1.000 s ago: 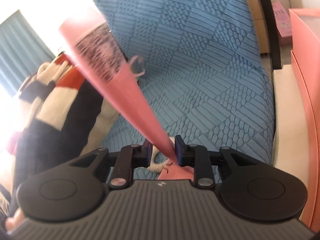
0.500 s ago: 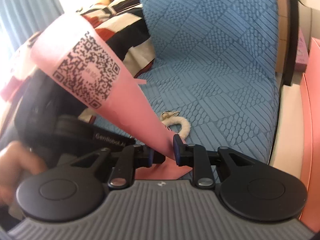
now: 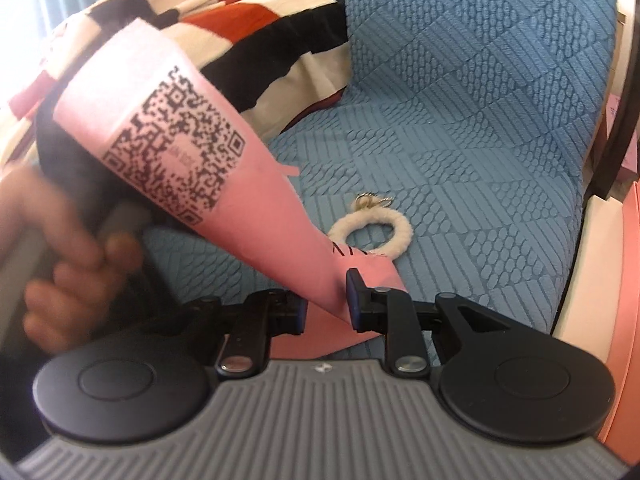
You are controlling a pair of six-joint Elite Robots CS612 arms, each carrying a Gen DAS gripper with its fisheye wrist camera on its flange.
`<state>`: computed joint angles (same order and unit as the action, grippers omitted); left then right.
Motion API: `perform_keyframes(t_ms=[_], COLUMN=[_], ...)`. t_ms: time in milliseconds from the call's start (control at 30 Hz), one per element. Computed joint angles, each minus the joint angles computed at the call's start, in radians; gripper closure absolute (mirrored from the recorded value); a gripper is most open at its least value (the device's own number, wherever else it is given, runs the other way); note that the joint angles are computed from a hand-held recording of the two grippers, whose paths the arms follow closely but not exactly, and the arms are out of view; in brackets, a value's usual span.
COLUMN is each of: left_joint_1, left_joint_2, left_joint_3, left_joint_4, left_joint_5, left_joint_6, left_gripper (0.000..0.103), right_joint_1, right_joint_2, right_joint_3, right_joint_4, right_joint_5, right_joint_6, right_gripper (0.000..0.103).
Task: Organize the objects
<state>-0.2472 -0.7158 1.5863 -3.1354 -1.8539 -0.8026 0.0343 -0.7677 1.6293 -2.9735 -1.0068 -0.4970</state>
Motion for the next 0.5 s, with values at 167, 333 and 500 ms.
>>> perform_keyframes(t_ms=[167, 333, 500], left_joint_1=[0.010, 0.026, 0.037], left_joint_2=[-0.013, -0.020, -0.008], left_joint_3=[-0.002, -0.015, -0.061], left_joint_4=[-0.005, -0.023, 0.052], left_joint_5=[-0.018, -0.077, -0.196], left_joint_6=[0.080, 0.182, 0.329], left_gripper=[0.095, 0.095, 0.095], right_joint_1=[0.003, 0.011, 0.017], right_joint_2=[0.001, -0.004, -0.003], right_joint_3=[-0.004, 0.000, -0.007], right_joint_4=[0.025, 0.042, 0.057], right_joint_5=[-0.007, -0.031, -0.049], right_joint_6=[-0.041, -0.097, -0.129], right_gripper=[0.080, 0.080, 0.080])
